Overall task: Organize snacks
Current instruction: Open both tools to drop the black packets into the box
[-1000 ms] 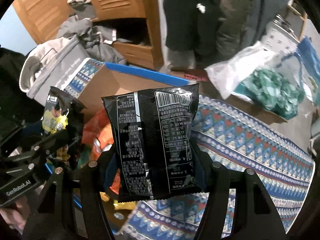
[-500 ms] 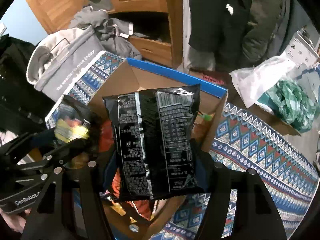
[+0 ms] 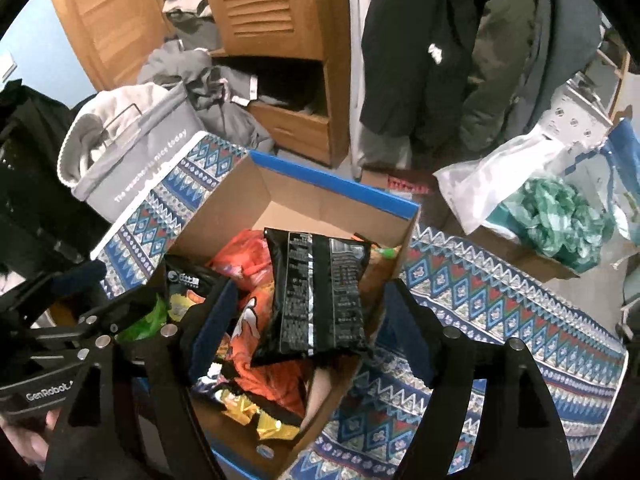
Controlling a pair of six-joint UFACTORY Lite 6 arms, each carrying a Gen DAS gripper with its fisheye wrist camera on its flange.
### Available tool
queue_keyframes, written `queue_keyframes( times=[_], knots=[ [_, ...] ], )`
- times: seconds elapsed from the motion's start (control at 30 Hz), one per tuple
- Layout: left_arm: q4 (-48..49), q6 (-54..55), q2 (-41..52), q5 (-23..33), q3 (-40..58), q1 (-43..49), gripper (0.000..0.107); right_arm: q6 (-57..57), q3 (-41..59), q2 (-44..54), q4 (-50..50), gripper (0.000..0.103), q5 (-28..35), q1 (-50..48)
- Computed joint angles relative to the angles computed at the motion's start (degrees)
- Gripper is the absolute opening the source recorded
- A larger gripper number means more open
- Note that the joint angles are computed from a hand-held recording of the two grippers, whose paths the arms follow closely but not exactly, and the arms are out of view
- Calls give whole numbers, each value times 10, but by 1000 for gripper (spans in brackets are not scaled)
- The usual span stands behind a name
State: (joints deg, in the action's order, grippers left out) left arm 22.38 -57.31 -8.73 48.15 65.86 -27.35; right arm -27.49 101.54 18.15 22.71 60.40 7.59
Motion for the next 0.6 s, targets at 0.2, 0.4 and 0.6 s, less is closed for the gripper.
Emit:
queue_keyframes(
  times=[0.2,0.4,0.6],
  knots=[
    [37,-23,-19,42,18,-37,83,-9,-14,-39,13,77,16,-19],
    [56,-38,-36,72,36,-59,83,-21,-22,-64,28,78,39,-40],
    [74,-52,-51,93,42,-78,87,-28,-19,-82,39,78,57,-59]
  ],
)
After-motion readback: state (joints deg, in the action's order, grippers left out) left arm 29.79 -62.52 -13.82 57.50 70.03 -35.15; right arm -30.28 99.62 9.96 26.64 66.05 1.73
